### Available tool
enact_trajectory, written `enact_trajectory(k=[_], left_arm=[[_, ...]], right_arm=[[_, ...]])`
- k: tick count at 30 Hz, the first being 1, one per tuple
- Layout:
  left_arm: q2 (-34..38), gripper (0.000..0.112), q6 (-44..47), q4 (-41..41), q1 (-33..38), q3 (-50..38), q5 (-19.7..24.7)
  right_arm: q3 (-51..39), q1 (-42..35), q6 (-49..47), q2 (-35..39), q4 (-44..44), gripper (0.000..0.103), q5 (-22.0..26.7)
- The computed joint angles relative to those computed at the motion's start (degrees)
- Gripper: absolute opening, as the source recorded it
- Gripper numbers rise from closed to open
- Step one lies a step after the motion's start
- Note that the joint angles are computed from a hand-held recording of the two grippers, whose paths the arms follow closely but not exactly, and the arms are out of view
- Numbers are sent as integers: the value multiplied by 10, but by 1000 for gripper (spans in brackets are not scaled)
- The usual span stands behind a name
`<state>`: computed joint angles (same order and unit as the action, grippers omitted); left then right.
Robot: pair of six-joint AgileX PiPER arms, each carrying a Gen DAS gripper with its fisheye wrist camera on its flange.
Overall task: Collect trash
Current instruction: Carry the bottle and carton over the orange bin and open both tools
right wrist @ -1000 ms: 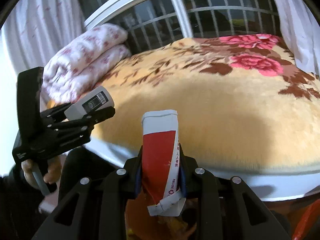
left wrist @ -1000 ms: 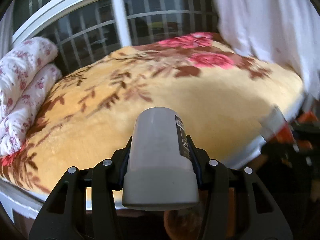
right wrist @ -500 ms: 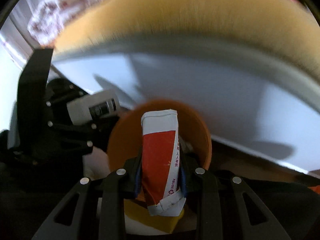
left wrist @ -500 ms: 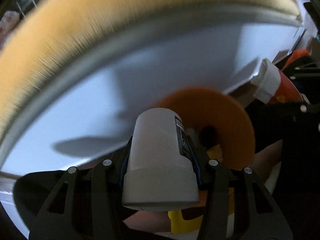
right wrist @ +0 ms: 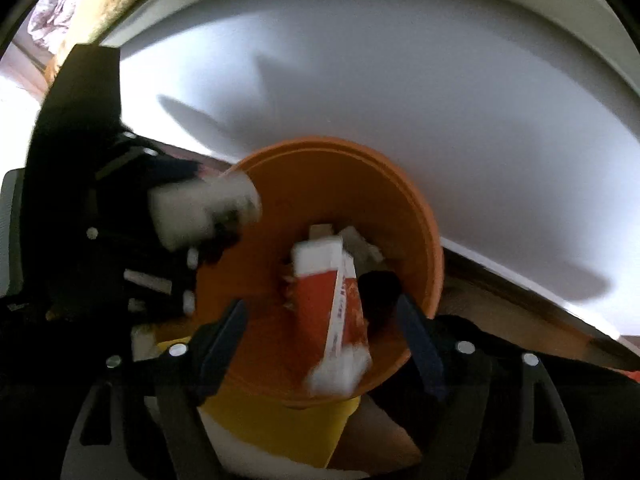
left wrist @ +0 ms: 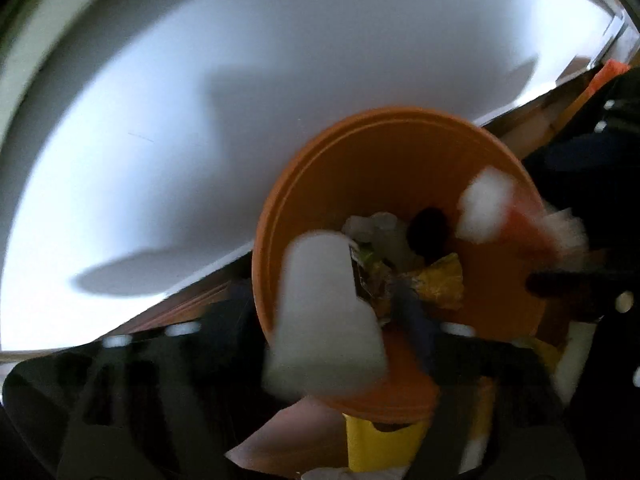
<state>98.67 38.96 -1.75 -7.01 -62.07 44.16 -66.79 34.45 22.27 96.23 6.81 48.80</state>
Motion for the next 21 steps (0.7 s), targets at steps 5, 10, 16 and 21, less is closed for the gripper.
enact_trajectory(k=[5,10,16,21], left_arm=[[-16,87,-2,12,-15,29,-23],[-27,87,1,9,-14,34,-30],[-93,87,44,-23,17,38,-7],[-192,87,132,-111,80,-6,39]], right_arm=[[23,-4,24,-31,-8,76,-2],[58,-17,44,-74,-32,76,1],[49,-15,99,-110,-81,78,16],[-1,36,191,-201,-218,90,51]])
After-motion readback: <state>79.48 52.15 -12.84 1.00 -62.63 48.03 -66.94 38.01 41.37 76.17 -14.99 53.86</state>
